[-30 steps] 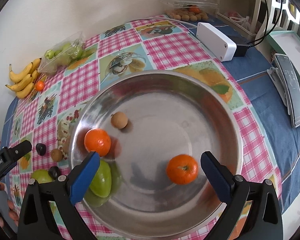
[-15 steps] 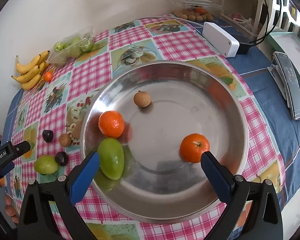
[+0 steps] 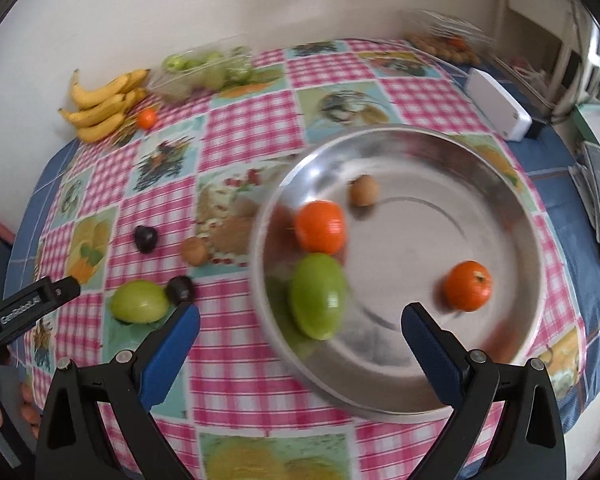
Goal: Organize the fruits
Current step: 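Withdraw both open tools from the bowl toward the remaining fruit, then move the open right tool down onto a dark plum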
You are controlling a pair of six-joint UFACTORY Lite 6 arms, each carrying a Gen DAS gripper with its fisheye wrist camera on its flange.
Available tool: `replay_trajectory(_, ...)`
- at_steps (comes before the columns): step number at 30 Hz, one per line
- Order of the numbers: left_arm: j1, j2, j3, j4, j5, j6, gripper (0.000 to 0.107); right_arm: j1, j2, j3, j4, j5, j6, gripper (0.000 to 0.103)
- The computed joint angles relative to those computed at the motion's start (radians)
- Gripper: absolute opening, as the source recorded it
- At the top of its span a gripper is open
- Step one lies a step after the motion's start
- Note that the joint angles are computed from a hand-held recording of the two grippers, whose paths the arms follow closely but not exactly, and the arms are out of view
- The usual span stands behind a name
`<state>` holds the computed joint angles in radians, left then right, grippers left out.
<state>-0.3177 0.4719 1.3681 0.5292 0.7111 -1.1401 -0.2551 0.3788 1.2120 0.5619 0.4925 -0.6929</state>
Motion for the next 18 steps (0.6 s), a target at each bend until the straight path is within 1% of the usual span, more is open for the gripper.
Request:
replay_trajectory(5,0.002,-0.032,-0.036,0.083,0.005,-0.053,0.103,0.072,-0.020,-0.026,0.050,0.006,-0.031,0.101)
replay_trajectory(10,0.032,-0.055,-0.064,0.069,-0.023,-0.042,0.103,0.114,0.003,-0.025,0.199,0.061,-0.130,0.101)
replay_trajectory(14,0.046,-0.050,-0.064,0.049,-0.047,-0.024,0.103,0.149,0.010,-0.029,0.218,0.034,-0.133,0.101)
replay_trajectory(18,0.053,-0.036,-0.059,0.019,-0.056,-0.007,0.103,0.146,0.064,0.015,0.220,0.061,-0.115,0.101)
